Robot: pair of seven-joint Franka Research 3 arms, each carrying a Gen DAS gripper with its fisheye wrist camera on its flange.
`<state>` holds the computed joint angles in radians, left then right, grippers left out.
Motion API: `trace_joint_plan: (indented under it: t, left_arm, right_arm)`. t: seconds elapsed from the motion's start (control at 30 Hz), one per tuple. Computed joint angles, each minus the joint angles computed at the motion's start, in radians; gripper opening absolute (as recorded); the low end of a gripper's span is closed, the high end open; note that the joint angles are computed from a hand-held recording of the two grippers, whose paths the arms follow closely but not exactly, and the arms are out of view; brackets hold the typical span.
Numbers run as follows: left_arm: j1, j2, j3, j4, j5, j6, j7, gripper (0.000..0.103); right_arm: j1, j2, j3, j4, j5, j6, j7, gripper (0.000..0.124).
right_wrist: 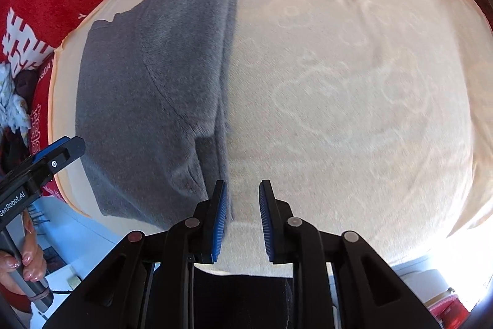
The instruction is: Fold small clothes
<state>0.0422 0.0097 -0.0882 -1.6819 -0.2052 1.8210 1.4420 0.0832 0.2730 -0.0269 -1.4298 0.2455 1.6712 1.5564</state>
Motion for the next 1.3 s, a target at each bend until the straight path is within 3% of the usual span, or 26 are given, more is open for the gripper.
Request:
trace_joint_plan:
  t: [0.17,0.27,0.43,0.53,0.6,0.67,0.7,0.8,0.93,1.03,1.17,1.3]
  left_arm:
    - [0.002,-0.006,0.002,0.005,0.004,-0.028,0.001,0.063]
    - [0.004,-0.030,0.004,-0.016,0.015,-0.011,-0.013,0.086]
    - [0.004,-0.075,0.014,-0.046,0.026,0.013,-0.053,0.086]
    - [0.004,-0.086,0.018,-0.038,0.049,-0.008,-0.084,0.086]
    - [0.003,-0.088,0.018,-0.024,0.066,-0.030,-0.100,0.086]
    - [0.000,-0.083,0.015,0.002,0.108,-0.066,-0.120,0.088]
    - [-0.002,-0.075,0.012,0.020,0.127,-0.089,-0.126,0.103]
    - [-0.004,-0.066,0.010,0.059,0.161,-0.143,-0.131,0.103]
    - [-0.007,-0.084,0.009,0.075,0.170,-0.160,-0.127,0.103]
    - [-0.008,-0.085,0.012,0.104,0.168,-0.184,-0.121,0.103]
    - [-0.005,-0.078,0.015,0.148,0.168,-0.228,-0.140,0.103]
    - [-0.003,-0.070,0.014,0.192,0.194,-0.263,-0.138,0.103]
  right_arm:
    - [-0.002,-0.010,-0.001,-0.009,0.011,-0.005,0.016,0.024]
    - [0.001,-0.002,0.003,0.009,0.019,-0.015,0.023,0.024]
    - [0.007,0.007,0.009,0.048,0.027,-0.029,0.024,0.025]
    - [0.014,0.011,0.011,0.075,0.023,-0.028,0.035,0.033]
    - [0.023,0.012,0.011,0.091,0.007,-0.014,0.049,0.060]
    - [0.028,0.015,0.011,0.109,-0.001,-0.009,0.062,0.071]
    - [0.029,0.016,0.011,0.119,-0.002,-0.007,0.068,0.072]
    - [0.035,0.026,0.013,0.160,-0.011,-0.014,0.082,0.083]
    - [0.043,0.036,0.013,0.212,-0.036,-0.041,0.096,0.085]
    - [0.048,0.035,0.013,0.243,-0.055,-0.060,0.096,0.103]
    - [0.060,0.030,0.015,0.277,-0.083,-0.076,0.082,0.103]
    - [0.064,0.077,0.020,0.386,-0.080,-0.190,0.087,0.103]
